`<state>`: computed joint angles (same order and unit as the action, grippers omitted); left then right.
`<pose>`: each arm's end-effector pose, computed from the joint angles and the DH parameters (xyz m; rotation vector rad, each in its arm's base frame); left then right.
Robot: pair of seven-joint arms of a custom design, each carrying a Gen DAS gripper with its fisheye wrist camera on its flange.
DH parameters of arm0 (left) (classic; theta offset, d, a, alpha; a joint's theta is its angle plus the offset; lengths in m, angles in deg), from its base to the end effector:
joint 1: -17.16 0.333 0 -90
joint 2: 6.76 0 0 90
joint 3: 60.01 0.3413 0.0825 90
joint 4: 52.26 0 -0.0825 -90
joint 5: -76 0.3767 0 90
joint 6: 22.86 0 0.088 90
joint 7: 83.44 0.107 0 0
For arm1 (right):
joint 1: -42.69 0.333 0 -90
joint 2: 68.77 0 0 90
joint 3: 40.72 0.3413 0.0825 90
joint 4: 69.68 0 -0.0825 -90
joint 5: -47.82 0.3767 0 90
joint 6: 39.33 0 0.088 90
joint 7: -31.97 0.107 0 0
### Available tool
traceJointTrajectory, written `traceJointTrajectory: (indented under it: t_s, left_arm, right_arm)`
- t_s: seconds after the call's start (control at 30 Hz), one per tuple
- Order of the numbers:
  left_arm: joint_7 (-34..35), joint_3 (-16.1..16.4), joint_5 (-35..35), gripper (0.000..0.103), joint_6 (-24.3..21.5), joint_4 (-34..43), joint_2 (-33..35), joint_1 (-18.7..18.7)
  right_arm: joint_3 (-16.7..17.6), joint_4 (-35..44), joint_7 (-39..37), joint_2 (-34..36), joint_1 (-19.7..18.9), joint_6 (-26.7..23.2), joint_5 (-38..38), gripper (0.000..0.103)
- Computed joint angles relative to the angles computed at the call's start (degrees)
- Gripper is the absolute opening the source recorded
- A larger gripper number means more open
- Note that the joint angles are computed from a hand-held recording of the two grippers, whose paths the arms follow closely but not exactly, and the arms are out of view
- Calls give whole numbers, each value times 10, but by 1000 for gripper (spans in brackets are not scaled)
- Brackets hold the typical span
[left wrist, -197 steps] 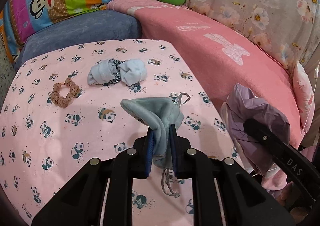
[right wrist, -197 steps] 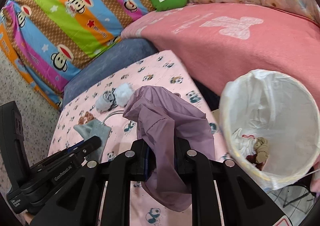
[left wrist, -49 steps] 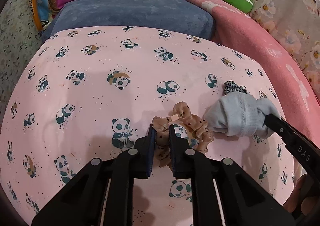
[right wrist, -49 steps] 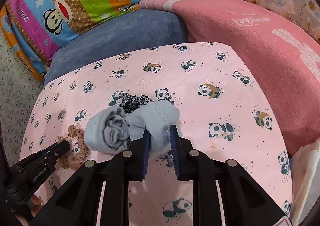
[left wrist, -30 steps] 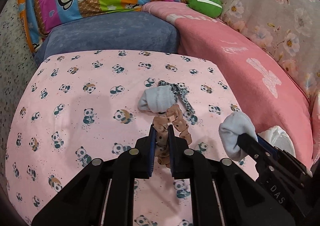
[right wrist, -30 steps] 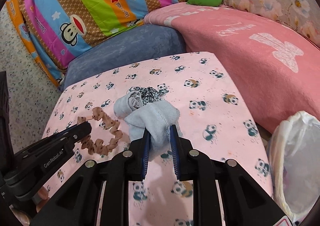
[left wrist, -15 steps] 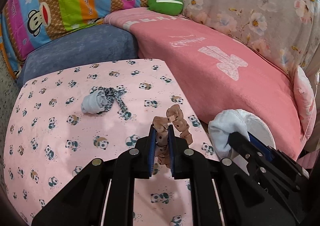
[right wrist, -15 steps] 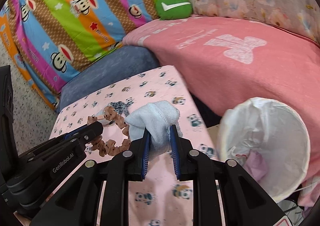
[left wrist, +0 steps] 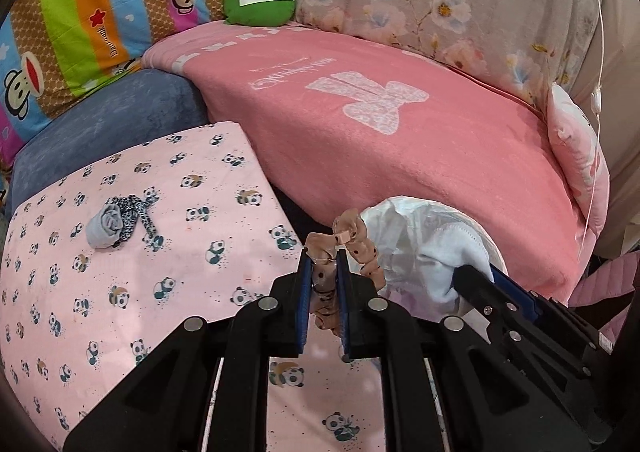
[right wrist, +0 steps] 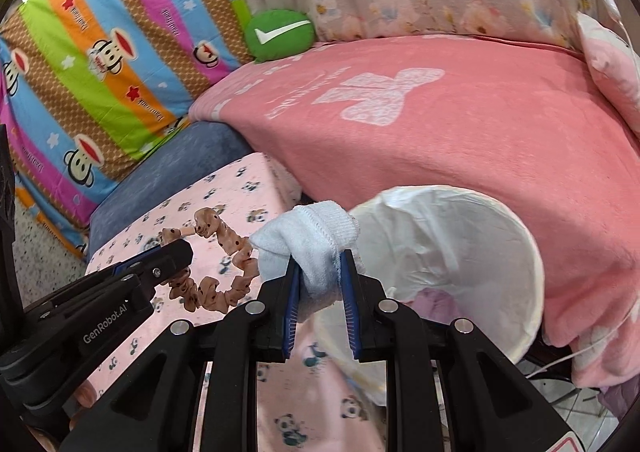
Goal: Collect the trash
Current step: 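Carry the sock and brown scrunchie into the wastebasket and open both grippers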
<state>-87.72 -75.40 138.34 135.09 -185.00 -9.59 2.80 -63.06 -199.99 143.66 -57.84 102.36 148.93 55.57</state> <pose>0.4339 -0.2915 0.4281 -1.9615 1.6234 -0.7827 0.4659 0.3496 0.4102 -1.7759 1.4988 -0.3089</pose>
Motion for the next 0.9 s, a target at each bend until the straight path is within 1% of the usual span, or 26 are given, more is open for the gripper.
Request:
traceJointTrajectory:
  t_s: [0.17, 0.23, 0.27, 0.3, 0.33, 0.4, 0.47, 0.53, 0.6, 0.63, 0.7, 0.77, 0.8, 0.83, 0.87, 0.9]
  left_arm:
    - [28, 0, -11, 12, 1, 35, 37, -15]
    - [38, 3, -16, 12, 0, 49, 51, -24]
    - [45, 5, -19, 12, -1, 55, 58, -29]
    - [48, 7, -22, 12, -3, 62, 64, -34]
    - [55, 9, -26, 12, -4, 67, 69, -39]
    - [64, 13, -32, 12, -6, 77, 79, -48]
    - [71, 17, -37, 13, -9, 85, 87, -56]
    - [77, 21, -42, 13, -11, 94, 95, -64]
    - [83, 24, -45, 13, -15, 102, 102, -70]
    - [87, 26, -47, 14, -17, 105, 105, -73]
    - [98, 29, -58, 14, -17, 111, 110, -77]
    - [108, 31, -70, 16, -14, 115, 115, -80]
    - [108, 33, -71, 18, -16, 116, 116, -83]
    - [106, 35, -70, 27, -22, 119, 117, -86]
    - [102, 37, -68, 38, -26, 121, 117, -89]
    - [95, 38, -62, 44, -31, 122, 117, -92]
  right_arm:
    - [24, -16, -2, -6, -47, 5, 6, 20]
    - [27, -20, -6, -7, -56, 7, 13, 20]
    - [37, -23, -9, -8, -71, 8, 15, 21]
    - [54, -26, -11, -9, -91, 10, 16, 21]
    - [59, -27, -14, -9, -97, 12, 21, 21]
    - [80, -30, -21, -9, -122, 14, 26, 21]
    - [107, -33, -26, -8, -156, 16, 28, 21]
    - [122, -35, -30, -7, -175, 18, 33, 21]
    - [124, -38, -35, -8, -176, 20, 41, 21]
    - [136, -39, -36, -8, -190, 21, 41, 21]
    - [144, -40, -40, -8, -202, 23, 45, 21]
    - [142, -41, -44, -8, -200, 25, 53, 22]
    - [147, -41, -46, -8, -206, 25, 55, 22]
    - [142, -40, -49, -7, -199, 25, 61, 23]
    - [132, -41, -52, -7, -190, 27, 68, 25]
    - [132, -41, -55, -7, -190, 27, 71, 26]
